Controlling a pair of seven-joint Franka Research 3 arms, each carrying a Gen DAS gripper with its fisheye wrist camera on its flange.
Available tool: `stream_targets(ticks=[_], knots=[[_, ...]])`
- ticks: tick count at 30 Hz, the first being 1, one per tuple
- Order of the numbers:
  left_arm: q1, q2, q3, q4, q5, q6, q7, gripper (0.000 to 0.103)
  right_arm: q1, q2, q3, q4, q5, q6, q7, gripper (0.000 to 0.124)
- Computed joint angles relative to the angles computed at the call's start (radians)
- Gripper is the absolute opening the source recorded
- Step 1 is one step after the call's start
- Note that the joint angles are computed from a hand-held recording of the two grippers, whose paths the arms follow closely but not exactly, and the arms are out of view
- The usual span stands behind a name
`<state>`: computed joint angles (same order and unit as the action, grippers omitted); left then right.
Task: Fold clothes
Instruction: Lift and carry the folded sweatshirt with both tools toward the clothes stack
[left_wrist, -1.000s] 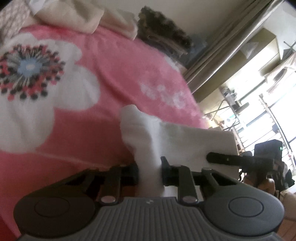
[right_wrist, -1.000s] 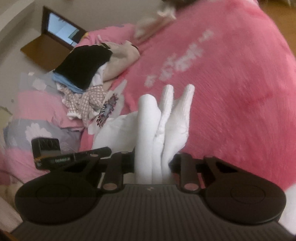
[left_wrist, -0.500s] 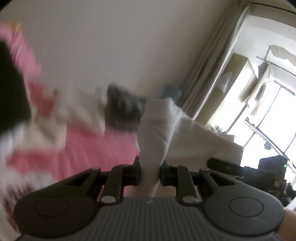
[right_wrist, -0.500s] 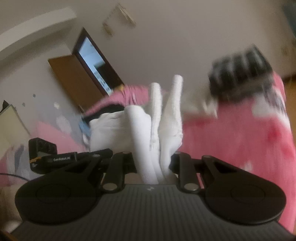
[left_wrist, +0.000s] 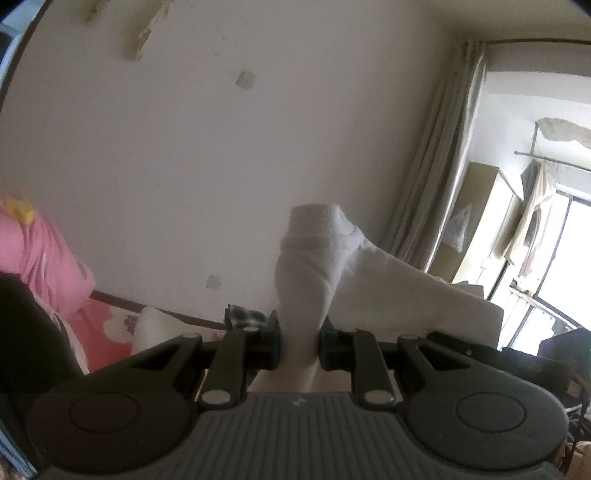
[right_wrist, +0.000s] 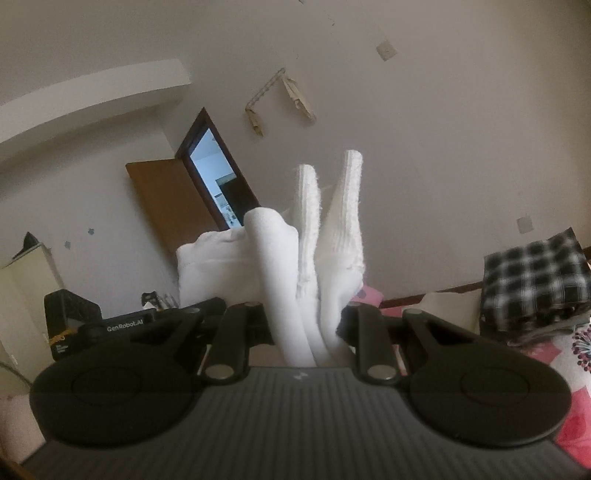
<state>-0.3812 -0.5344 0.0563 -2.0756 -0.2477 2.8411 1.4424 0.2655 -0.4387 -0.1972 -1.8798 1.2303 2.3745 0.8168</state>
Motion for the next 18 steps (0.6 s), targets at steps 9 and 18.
stream_targets(ticks=[9, 18], knots=[[0.004, 0.131, 0.082, 0.02, -0.084, 0.02, 0.032, 0.02, -0.018, 0.161, 0.1, 0.11, -0.189, 0.064, 0.207, 0.018], [0.127, 0.419, 0.085, 0.21, -0.168, 0.053, 0.152, 0.019, -0.062, 0.552, 0.186, 0.422, -0.011, 0.092, 0.062, 0.018]])
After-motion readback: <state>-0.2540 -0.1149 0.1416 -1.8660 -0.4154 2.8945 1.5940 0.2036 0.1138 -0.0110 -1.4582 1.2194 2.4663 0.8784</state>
